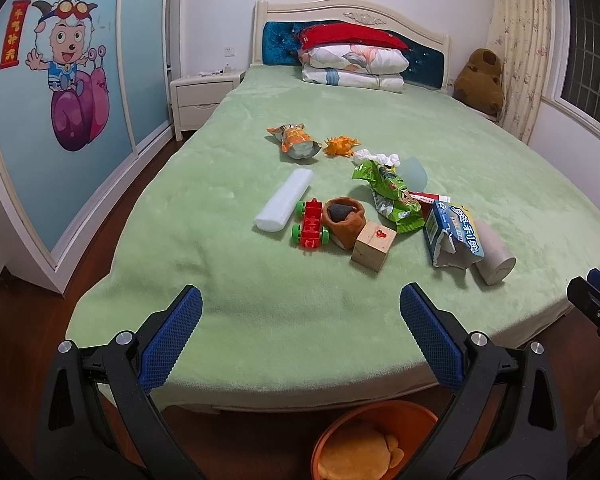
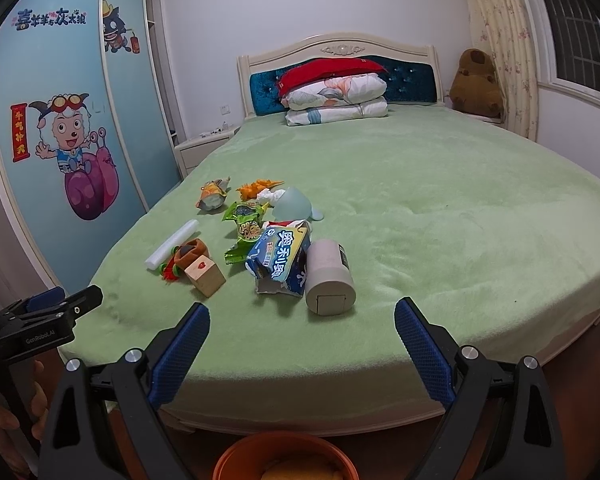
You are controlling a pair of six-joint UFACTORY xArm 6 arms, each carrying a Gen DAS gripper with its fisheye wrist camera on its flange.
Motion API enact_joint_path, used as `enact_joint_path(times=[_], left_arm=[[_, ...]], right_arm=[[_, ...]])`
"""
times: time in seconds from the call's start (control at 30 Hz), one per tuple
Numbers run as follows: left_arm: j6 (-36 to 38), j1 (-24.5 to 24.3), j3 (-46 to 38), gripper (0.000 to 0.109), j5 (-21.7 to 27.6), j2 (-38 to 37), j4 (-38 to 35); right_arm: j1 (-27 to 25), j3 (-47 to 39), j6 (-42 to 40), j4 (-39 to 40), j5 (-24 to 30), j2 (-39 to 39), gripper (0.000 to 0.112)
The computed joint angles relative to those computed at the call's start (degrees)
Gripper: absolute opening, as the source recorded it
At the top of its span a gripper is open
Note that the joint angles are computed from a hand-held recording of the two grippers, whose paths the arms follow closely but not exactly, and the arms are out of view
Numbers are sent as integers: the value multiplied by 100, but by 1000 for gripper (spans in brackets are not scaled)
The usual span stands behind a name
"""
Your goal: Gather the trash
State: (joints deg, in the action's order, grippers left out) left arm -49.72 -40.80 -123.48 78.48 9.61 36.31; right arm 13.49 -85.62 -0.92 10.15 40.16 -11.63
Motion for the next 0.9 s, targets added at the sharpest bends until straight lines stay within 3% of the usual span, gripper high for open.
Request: enact_joint_path(times=[0.9], left_arm=[[-51,63,231,97,-77,-111,-157]], right_arm=[[-1,-17,41,141,71,98,92]])
